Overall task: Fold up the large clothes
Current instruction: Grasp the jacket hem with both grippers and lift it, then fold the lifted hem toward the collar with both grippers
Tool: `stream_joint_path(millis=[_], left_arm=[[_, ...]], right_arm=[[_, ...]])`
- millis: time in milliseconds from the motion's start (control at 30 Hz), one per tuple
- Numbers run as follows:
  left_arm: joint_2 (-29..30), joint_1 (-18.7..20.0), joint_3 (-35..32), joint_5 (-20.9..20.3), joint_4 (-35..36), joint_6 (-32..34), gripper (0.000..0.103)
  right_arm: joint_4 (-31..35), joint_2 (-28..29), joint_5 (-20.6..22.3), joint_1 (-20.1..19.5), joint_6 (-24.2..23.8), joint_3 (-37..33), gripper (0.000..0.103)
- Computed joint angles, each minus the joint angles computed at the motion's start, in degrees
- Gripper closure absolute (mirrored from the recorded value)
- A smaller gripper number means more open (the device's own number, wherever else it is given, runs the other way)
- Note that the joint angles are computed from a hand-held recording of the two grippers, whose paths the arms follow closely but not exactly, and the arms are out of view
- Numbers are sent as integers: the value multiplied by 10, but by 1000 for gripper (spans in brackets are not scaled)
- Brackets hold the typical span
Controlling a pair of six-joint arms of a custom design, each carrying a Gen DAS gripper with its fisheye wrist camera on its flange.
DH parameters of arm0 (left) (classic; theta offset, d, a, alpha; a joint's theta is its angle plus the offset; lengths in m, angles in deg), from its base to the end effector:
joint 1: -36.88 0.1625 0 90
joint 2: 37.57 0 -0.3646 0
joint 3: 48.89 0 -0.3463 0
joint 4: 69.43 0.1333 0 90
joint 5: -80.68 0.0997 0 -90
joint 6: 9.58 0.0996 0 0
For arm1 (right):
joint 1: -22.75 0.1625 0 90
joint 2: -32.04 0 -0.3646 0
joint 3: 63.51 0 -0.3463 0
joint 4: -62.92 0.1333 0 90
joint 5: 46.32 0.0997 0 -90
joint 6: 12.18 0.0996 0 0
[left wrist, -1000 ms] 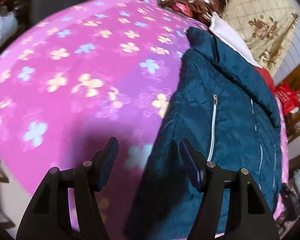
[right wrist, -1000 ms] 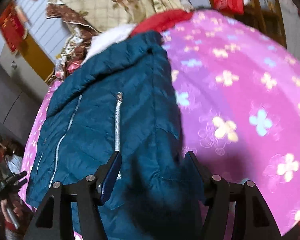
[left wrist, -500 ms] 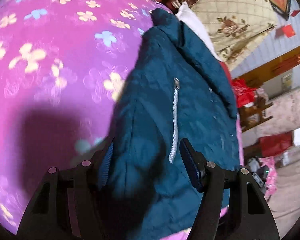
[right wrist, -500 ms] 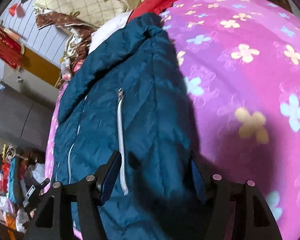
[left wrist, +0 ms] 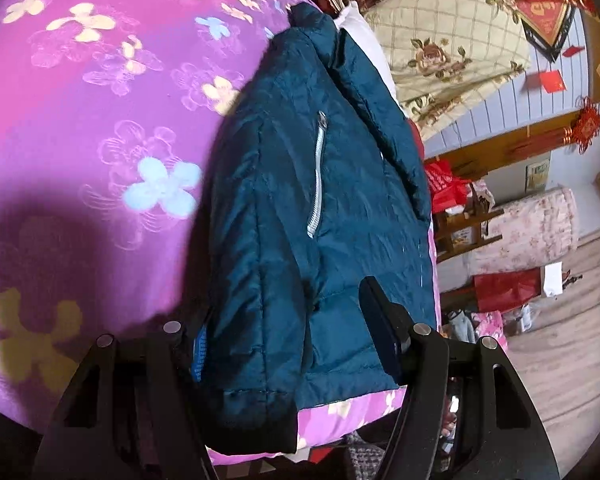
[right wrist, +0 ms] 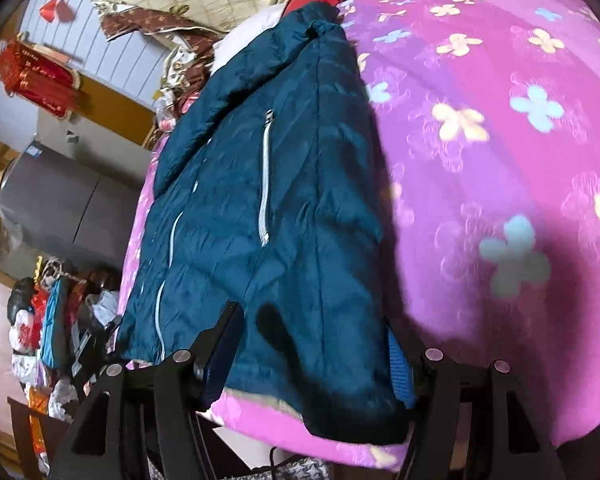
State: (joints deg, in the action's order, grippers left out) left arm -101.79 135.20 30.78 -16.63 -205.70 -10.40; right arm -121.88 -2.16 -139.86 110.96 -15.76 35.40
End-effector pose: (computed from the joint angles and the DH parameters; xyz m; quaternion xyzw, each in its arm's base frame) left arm 0.2103 -0.6045 0.3648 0.0598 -0.9604 0.2686 0.0440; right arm 0.1088 -0.5893 0.0183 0.0071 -0.9653 0.2578 0.0420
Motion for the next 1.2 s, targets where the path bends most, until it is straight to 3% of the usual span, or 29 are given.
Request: stream_joint_path(millis=[267, 500, 767, 867, 933, 967, 1033, 1100, 1200], left_arm=[[1, -14, 18, -3, 0, 29, 39], [2, -18, 22, 2, -11, 21, 39], [9, -22, 15, 10, -15, -18, 39], [3, -37, 29, 48, -29, -16, 39], [-5, -54, 45, 97, -39, -8, 44], [-8, -64, 52, 131, -43, -12, 60], [-9, -77, 56, 183, -38, -21, 78], [-11, -73, 53, 178, -36, -46, 84], [-22, -74, 59, 178, -45, -68, 87]], right_arm=[[20, 40, 94, -14, 9, -46, 39], [17, 47, 109, -11, 4, -40, 44], [-9, 40, 223, -28, 25, -24, 44], [-11, 51, 173, -9, 23, -41, 44], [-7, 59, 142, 2, 18, -49, 44], [-5, 65, 120, 9, 17, -54, 50], [4, 70, 87, 15, 17, -64, 64], [20, 72, 55, 20, 28, -73, 75], [18, 66, 49, 18, 37, -71, 83]])
